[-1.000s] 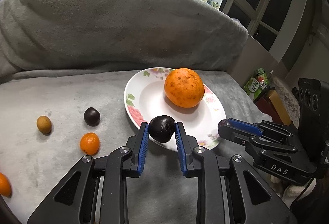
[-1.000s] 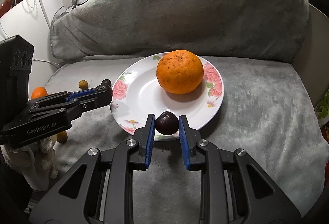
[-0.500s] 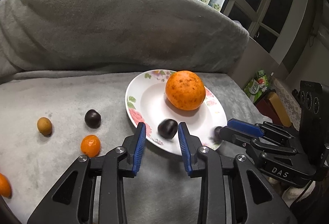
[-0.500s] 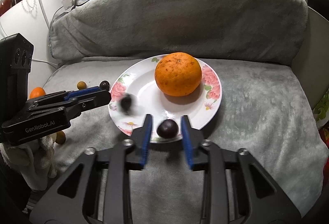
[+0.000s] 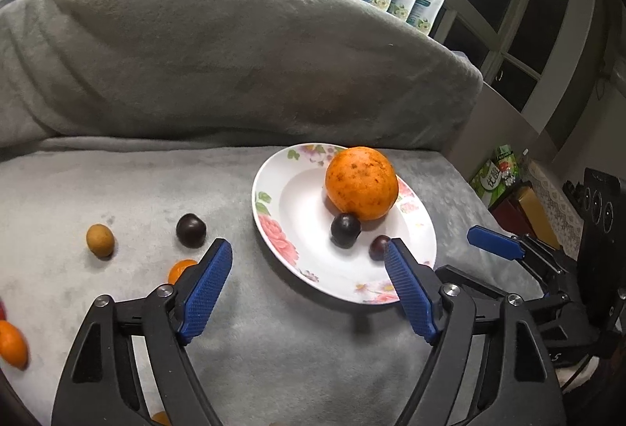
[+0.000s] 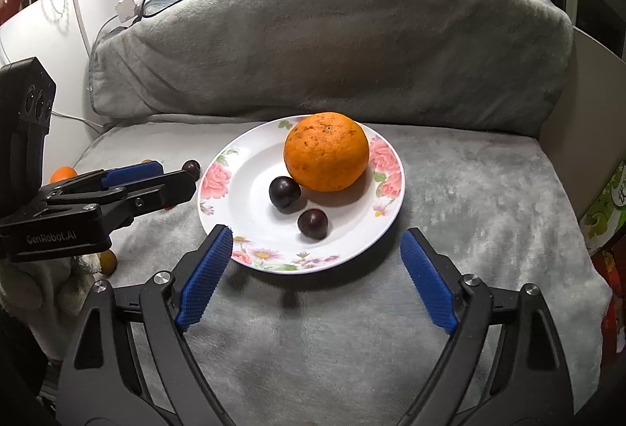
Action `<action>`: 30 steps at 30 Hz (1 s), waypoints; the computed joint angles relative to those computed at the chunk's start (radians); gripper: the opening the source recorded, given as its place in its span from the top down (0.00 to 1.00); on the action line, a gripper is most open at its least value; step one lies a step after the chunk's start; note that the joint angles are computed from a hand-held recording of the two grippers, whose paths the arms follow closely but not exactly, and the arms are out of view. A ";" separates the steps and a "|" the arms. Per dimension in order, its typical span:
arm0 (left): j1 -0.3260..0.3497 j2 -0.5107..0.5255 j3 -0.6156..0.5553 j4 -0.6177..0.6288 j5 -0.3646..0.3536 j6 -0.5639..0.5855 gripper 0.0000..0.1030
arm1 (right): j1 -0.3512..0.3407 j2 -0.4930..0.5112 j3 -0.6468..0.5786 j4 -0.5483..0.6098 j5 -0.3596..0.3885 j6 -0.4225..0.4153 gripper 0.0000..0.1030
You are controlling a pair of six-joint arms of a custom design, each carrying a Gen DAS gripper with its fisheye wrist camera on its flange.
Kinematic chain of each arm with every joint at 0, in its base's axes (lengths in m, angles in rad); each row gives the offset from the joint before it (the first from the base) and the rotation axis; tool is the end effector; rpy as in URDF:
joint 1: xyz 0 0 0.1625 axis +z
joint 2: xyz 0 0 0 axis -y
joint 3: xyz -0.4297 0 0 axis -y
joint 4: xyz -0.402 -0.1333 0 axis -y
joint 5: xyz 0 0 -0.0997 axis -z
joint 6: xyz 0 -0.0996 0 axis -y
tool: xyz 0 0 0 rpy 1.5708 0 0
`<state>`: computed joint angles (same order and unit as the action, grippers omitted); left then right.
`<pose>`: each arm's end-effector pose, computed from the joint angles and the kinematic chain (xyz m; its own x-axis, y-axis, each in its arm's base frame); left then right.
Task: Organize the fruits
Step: 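Open the right gripper to drop the plum onto the plate, then move the right tool back toward the kumquat on the blanket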
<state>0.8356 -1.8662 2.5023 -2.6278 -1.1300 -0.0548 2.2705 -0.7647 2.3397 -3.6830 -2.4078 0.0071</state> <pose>-0.0883 -0.3598 0.2933 -0.8201 0.4395 -0.3665 0.5681 0.7021 -0.4293 0.3211 -0.2894 0.0517 -0.7610 -0.1359 0.6344 -0.5479 0.6583 -0.5163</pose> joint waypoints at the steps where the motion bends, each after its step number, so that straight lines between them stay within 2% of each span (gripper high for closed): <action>1: -0.002 -0.001 0.000 0.002 0.005 -0.004 0.22 | 0.001 0.000 -0.001 0.005 -0.004 0.001 0.13; 22: -0.050 -0.102 0.016 0.053 0.070 -0.021 0.22 | 0.034 -0.004 -0.010 0.024 -0.001 0.025 0.13; 30: -0.058 -0.185 0.020 0.100 0.105 -0.028 0.22 | 0.054 -0.001 -0.028 0.035 0.013 0.034 0.13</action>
<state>0.7779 -2.0513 2.5227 -2.5278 -1.0248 -0.0827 2.3246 -0.7661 2.3113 -3.6477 -2.3946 0.0415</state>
